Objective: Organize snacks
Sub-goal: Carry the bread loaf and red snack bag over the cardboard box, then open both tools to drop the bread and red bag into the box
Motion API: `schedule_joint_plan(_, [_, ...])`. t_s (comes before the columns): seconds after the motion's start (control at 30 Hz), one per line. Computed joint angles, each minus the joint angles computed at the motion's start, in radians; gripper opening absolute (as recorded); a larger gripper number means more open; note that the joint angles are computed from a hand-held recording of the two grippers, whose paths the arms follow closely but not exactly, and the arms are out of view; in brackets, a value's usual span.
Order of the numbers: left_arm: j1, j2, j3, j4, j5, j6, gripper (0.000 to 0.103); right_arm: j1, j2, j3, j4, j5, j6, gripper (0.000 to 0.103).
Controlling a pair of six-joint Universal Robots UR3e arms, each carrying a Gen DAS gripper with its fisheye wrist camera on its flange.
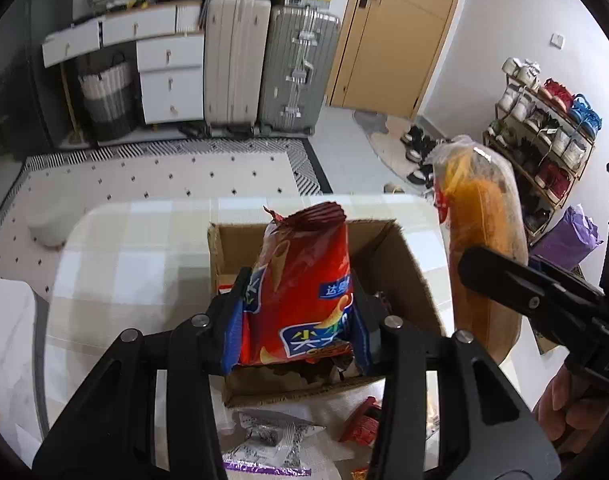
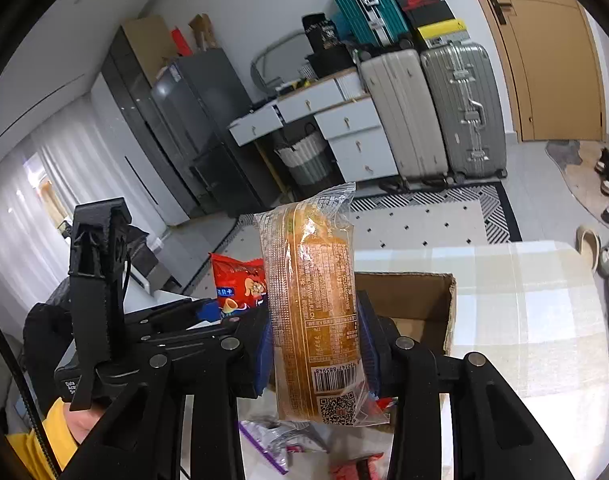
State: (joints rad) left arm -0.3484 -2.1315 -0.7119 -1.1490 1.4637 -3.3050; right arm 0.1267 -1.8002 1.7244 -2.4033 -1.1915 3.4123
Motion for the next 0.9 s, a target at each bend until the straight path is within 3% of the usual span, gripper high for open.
schedule_joint_plan(0.3, [0.024, -0.183, 0.151, -0.036, -0.044, 0.036, 0.04, 0.008, 0.101, -0.001, -0.029, -0.014, -0.008, 0.037])
schedule_joint_plan(0.43, [0.022, -0.134, 0.012, 0.037, -0.043, 0.041, 0.04, 0.007, 0.154, -0.036, -0.029, -0.021, -0.01, 0.037])
schedule_joint_plan(0.6, [0.02, -0.121, -0.04, 0.074, -0.034, 0.053, 0.04, 0.024, 0.191, -0.06, -0.029, -0.041, -0.007, 0.037])
schedule_joint_plan(0.73, [0.022, -0.094, -0.079, 0.096, -0.005, 0.046, 0.053, 0.025, 0.206, -0.063, -0.03, -0.043, -0.012, 0.037])
schedule_joint_plan(0.9, [0.027, 0.0, -0.224, 0.171, -0.001, 0.057, 0.054, 0.03, 0.215, -0.061, -0.038, -0.05, -0.009, 0.037])
